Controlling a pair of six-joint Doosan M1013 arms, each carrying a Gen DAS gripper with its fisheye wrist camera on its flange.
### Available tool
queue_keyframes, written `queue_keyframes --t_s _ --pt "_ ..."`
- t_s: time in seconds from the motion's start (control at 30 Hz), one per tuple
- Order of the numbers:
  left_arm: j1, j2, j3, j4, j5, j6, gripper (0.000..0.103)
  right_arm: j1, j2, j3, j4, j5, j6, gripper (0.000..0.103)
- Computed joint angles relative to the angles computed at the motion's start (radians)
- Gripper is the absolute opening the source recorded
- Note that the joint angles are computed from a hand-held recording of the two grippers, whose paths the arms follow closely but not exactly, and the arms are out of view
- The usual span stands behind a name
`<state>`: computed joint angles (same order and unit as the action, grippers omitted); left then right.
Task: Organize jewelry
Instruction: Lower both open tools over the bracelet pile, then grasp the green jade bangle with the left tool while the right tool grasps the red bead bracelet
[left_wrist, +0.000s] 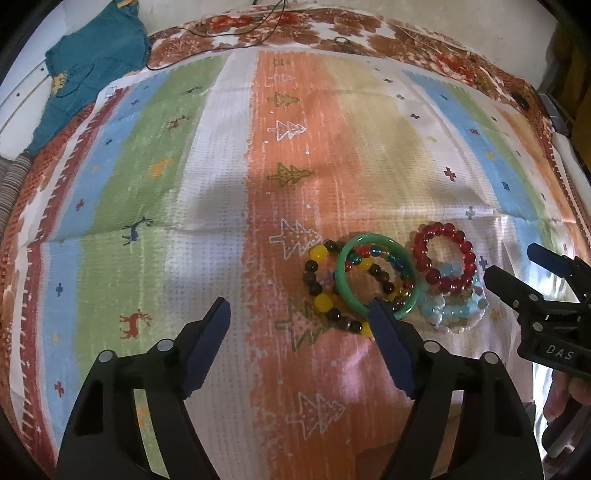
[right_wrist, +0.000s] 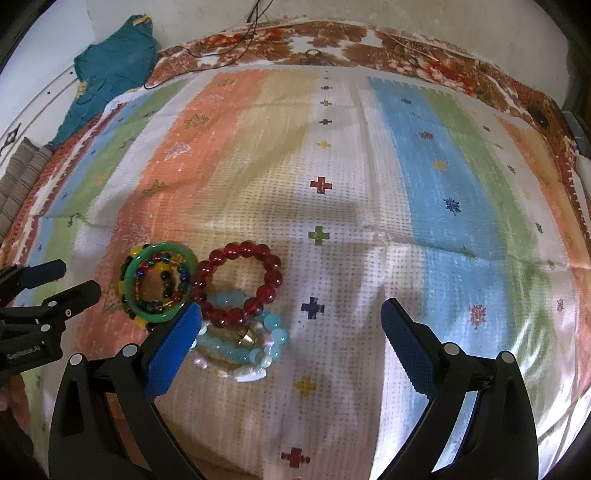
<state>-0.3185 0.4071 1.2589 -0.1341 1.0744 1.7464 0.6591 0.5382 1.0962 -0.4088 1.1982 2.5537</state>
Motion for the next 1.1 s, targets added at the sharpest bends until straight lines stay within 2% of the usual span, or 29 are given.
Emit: queue_keyframes --t_s 0.03,0.23,0.3,0.33,0.37,0.43,0.5,0.57,0.67,0.77,0.83,1.07,1.1 --pt "0.0 0.004 -0.003 -0.004 0.004 0.003 0.073 -0.002 0.005 -0.004 0.001 0.009 0.002 0.089" --pt "-0.01 0.021 -0.013 -0.004 0.009 0.017 0.072 -0.01 0.022 -0.014 0.019 0.012 -0.017 0.088" --pt "-0.013 0.025 -0.013 -0.005 0.009 0.024 0.063 -0.014 0.025 -0.016 0.03 0.011 -0.026 0.088" --pt "-0.013 0.029 -0.013 -0.011 0.011 0.034 0.052 -0.015 0.028 -0.02 0.033 0.014 -0.03 0.085" --pt "-0.015 0.032 -0.014 -0.007 0.01 0.034 0.049 -0.016 0.03 -0.023 0.035 0.019 -0.033 0.083" --pt "-0.016 0.038 -0.017 -0.012 0.014 0.036 0.048 -0.02 0.034 -0.028 0.044 0.03 -0.037 0.072" --pt "-0.017 0.043 -0.021 -0.021 0.016 0.044 0.045 -0.026 0.033 -0.023 0.065 0.016 -0.042 0.068" --pt "-0.017 0.045 -0.022 -0.032 0.018 0.05 0.032 -0.029 0.033 -0.022 0.079 0.006 -0.053 0.062" --pt "-0.022 0.047 -0.022 -0.02 0.022 0.048 0.02 -0.031 0.038 -0.03 0.099 0.001 -0.075 0.051" --pt "-0.028 0.044 -0.015 0.002 0.014 0.051 0.015 -0.031 0.043 -0.037 0.113 -0.009 -0.094 0.036" --pt "-0.027 0.041 -0.014 0.003 0.009 0.051 0.009 -0.029 0.049 -0.048 0.11 0.005 -0.1 0.02" --pt "-0.026 0.034 -0.022 0.007 0.003 0.035 0.008 -0.026 0.042 -0.038 0.097 0.004 -0.103 0.018" --pt "-0.026 0.034 -0.022 0.007 0.003 0.035 0.008 -0.023 0.042 -0.039 0.09 0.005 -0.101 0.015"
